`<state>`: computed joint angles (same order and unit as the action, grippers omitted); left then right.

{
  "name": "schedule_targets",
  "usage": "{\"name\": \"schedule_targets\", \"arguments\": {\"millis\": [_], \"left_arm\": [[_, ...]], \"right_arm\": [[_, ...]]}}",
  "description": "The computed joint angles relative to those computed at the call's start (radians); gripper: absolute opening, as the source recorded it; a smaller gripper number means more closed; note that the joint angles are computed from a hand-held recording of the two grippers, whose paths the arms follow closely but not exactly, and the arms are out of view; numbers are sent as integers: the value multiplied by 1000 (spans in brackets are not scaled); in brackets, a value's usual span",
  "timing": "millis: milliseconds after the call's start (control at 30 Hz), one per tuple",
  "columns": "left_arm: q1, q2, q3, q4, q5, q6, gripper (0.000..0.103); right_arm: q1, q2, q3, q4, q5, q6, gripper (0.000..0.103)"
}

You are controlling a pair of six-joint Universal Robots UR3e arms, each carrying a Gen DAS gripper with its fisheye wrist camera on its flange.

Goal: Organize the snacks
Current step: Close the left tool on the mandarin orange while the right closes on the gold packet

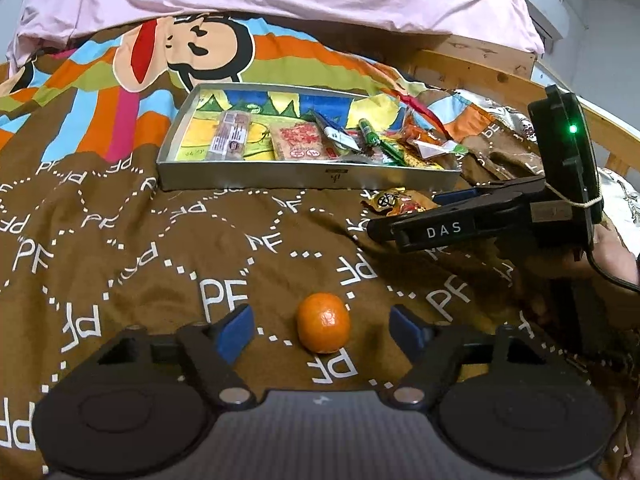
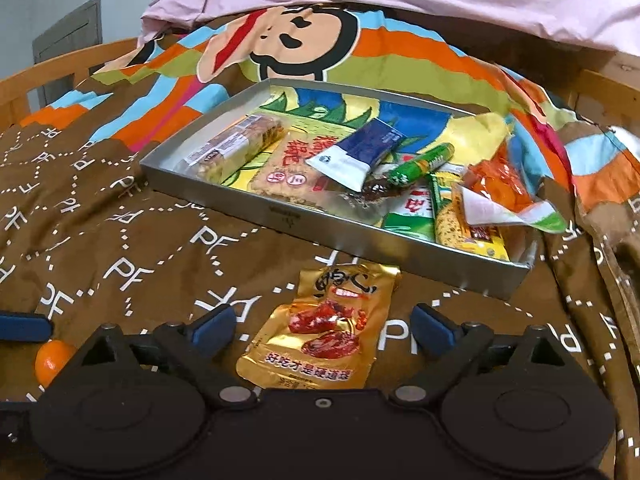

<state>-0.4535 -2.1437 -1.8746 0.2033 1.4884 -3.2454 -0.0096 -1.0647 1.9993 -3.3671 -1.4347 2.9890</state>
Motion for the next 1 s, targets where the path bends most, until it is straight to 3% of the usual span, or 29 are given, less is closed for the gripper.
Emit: {"name": "schedule_targets", "arguments": {"millis": [33, 100, 267, 433, 733, 867, 1000], "left_arm": [[0, -3, 2, -2, -1, 0, 69], [-5, -10, 19, -27, 7, 5, 50], [-24, -21, 31, -30, 37, 31, 33], [-25, -25, 32, -31, 40, 32, 32], [-16, -12, 39, -64, 29, 7, 32], [-17, -10, 65, -106, 36, -10, 32], [-20, -20, 95, -135, 38, -14, 33]], "right_arm": [[1, 2, -1, -1, 6, -4, 90], [0, 2, 2, 3, 20, -6, 85], [8, -20, -13, 76, 16, 26, 77], [15, -88, -24, 214, 8, 69, 66], [16, -256, 79, 353, 49, 7, 62], [4, -289, 103, 388, 86, 8, 64], [5, -262, 96, 349, 93, 11, 73]]}}
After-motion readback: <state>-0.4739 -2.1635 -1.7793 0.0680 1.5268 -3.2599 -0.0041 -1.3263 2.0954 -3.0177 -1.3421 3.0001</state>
